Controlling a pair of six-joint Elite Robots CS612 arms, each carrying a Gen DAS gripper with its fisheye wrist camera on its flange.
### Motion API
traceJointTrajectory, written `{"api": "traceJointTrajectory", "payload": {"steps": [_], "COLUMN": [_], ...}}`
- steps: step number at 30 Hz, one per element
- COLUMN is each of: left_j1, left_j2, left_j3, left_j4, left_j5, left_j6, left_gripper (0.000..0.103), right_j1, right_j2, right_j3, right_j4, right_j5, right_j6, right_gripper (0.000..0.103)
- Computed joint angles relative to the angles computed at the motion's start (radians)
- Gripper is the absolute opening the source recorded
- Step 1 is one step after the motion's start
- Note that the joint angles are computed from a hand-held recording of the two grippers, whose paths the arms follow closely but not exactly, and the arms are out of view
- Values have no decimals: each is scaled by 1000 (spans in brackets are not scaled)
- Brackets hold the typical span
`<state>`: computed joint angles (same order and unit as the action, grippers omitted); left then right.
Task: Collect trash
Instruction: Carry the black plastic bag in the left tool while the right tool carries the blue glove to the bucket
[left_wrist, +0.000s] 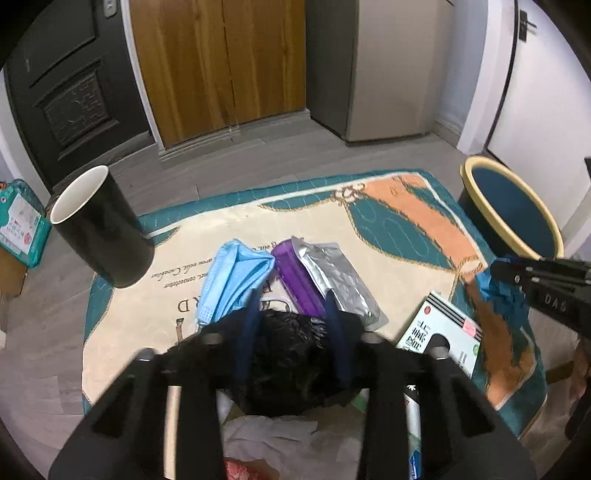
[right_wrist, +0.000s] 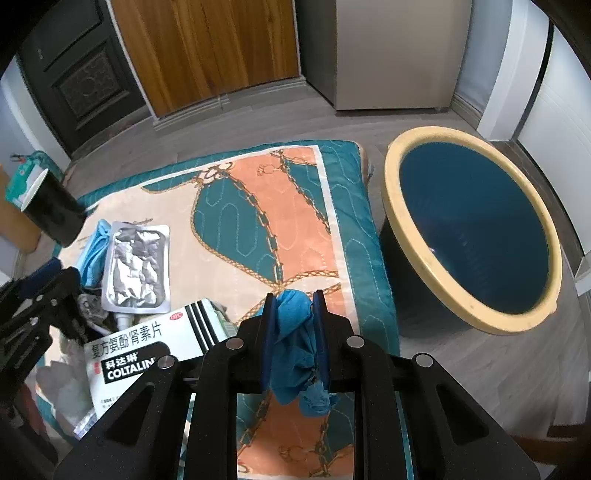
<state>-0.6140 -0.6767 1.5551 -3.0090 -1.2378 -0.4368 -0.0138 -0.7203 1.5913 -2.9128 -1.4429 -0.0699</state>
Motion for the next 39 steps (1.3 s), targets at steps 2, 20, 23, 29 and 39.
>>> {"api": "traceJointTrajectory", "payload": {"steps": [2, 20, 23, 29, 39], "left_j1": [2, -6, -7, -10, -22], "left_j2": [0, -42, -47, -56, -47], "left_j3": [-3, 10, 11, 5, -25], "left_j4": [7, -273, -327, -381, -397], "left_j5": [-1, 32, 16, 17, -34], "left_j6": [-1, 147, 159, 169, 225], "left_gripper": [14, 10, 10, 10, 10], "right_j1": [1, -33, -39, -63, -147], "right_j2": [-1, -39, -50, -73, -103], "right_j3": [1, 7, 10, 20, 23], "right_j4": [-6, -113, -144, -212, -277], "right_j5": [-3, 94, 102, 147, 266], "right_j6": [-1, 115, 122, 166, 284], "right_gripper": [21, 21, 21, 21, 21]}}
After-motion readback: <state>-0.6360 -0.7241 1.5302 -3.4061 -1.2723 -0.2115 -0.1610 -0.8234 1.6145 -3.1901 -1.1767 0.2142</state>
